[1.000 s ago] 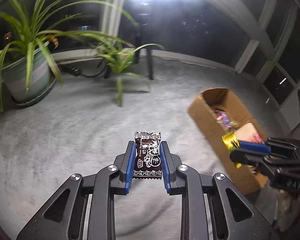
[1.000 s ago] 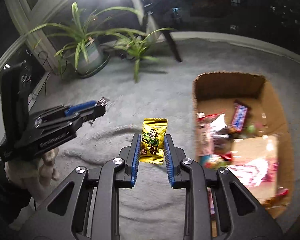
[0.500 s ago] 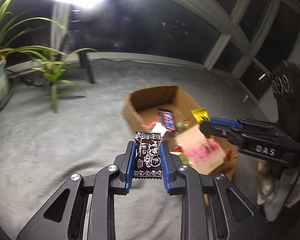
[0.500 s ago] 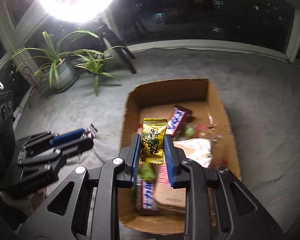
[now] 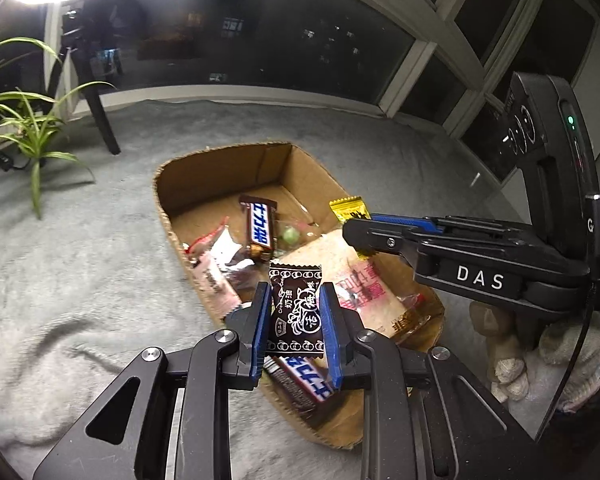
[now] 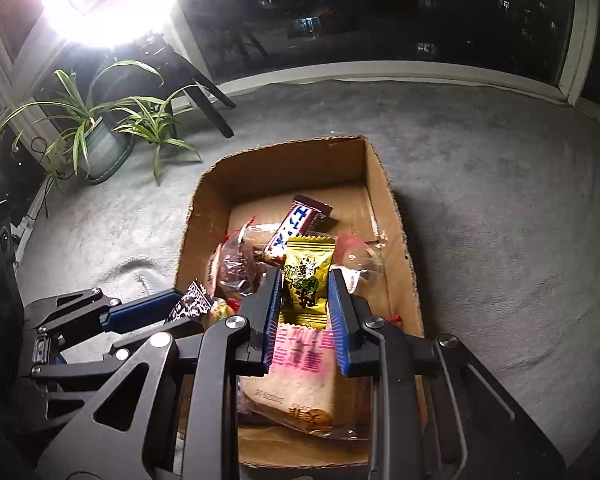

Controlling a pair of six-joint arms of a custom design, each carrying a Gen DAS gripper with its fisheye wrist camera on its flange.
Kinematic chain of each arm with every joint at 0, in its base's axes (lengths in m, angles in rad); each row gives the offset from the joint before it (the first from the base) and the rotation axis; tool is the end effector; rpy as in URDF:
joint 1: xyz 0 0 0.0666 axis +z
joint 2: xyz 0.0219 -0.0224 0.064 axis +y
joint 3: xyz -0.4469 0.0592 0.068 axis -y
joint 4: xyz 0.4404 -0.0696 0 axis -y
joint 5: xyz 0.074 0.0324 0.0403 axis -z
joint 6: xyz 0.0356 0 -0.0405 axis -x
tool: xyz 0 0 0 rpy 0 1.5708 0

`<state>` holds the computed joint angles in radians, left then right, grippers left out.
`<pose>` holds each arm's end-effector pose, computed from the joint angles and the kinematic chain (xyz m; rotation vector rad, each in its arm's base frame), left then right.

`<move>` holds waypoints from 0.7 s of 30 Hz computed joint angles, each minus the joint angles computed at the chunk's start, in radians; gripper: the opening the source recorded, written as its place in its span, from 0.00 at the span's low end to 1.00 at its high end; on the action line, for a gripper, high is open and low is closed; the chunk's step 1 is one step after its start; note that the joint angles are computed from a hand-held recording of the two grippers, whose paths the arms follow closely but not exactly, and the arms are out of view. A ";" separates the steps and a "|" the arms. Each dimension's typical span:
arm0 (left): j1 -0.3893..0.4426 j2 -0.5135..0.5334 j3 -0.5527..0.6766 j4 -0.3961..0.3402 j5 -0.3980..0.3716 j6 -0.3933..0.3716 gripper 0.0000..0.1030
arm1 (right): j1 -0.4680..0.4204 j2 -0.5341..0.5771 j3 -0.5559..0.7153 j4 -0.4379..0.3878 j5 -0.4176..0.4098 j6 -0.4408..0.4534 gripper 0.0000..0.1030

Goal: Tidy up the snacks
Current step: 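Carry both packets over the box and open both tools to drop them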

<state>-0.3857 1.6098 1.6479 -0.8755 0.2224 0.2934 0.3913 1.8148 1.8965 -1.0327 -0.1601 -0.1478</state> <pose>0.5713 -0.2409 0.5104 0.2190 2.4534 -0.5739 0.6432 0.2711 0.4948 -0.3754 2.5279 0.4154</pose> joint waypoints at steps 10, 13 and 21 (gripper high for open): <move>-0.028 0.027 0.038 -0.037 -0.023 -0.015 0.24 | -0.015 0.003 0.001 -0.008 -0.009 0.002 0.24; -0.034 0.027 0.042 -0.041 -0.034 -0.021 0.26 | -0.015 0.002 0.000 -0.009 -0.004 0.003 0.24; -0.038 0.011 0.039 -0.040 -0.059 -0.040 0.33 | -0.009 -0.019 -0.013 0.008 0.009 -0.011 0.37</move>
